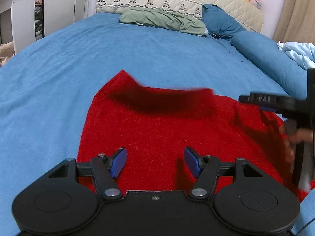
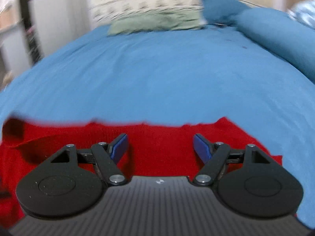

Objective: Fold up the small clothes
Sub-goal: 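Lay the hem onto the collar and open both tools, pulling back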

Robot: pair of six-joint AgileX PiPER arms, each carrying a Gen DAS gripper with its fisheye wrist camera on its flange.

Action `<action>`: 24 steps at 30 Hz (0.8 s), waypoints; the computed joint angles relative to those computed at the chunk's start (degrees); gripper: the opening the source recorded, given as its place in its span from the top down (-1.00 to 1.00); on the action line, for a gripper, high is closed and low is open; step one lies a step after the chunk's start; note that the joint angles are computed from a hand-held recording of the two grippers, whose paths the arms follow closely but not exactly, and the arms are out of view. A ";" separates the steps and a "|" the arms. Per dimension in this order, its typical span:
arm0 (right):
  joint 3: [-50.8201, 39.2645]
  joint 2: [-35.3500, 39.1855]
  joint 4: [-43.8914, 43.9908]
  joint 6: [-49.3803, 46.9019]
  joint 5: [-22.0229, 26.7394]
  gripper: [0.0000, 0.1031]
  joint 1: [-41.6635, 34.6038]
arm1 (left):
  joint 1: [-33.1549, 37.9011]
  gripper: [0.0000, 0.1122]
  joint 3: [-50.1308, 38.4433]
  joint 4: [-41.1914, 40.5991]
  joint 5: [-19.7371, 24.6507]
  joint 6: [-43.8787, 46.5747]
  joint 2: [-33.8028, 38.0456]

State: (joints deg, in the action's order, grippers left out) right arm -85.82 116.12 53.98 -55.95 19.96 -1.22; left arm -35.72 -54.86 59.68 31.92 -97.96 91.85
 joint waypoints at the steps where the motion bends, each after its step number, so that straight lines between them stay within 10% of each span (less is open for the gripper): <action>1: 0.36 -0.49 1.69 -0.91 1.05 -0.73 -0.95 | 0.60 -0.22 -0.87 -0.55 -0.22 1.14 0.47; 12: 21.74 -18.49 17.84 -39.37 16.17 -0.77 -24.70 | -8.62 -0.24 -2.70 -1.47 7.71 2.44 -1.79; 24: 31.36 -16.52 24.75 -48.27 24.09 -0.73 -38.51 | -13.69 -0.27 -17.84 -6.80 8.86 5.24 11.97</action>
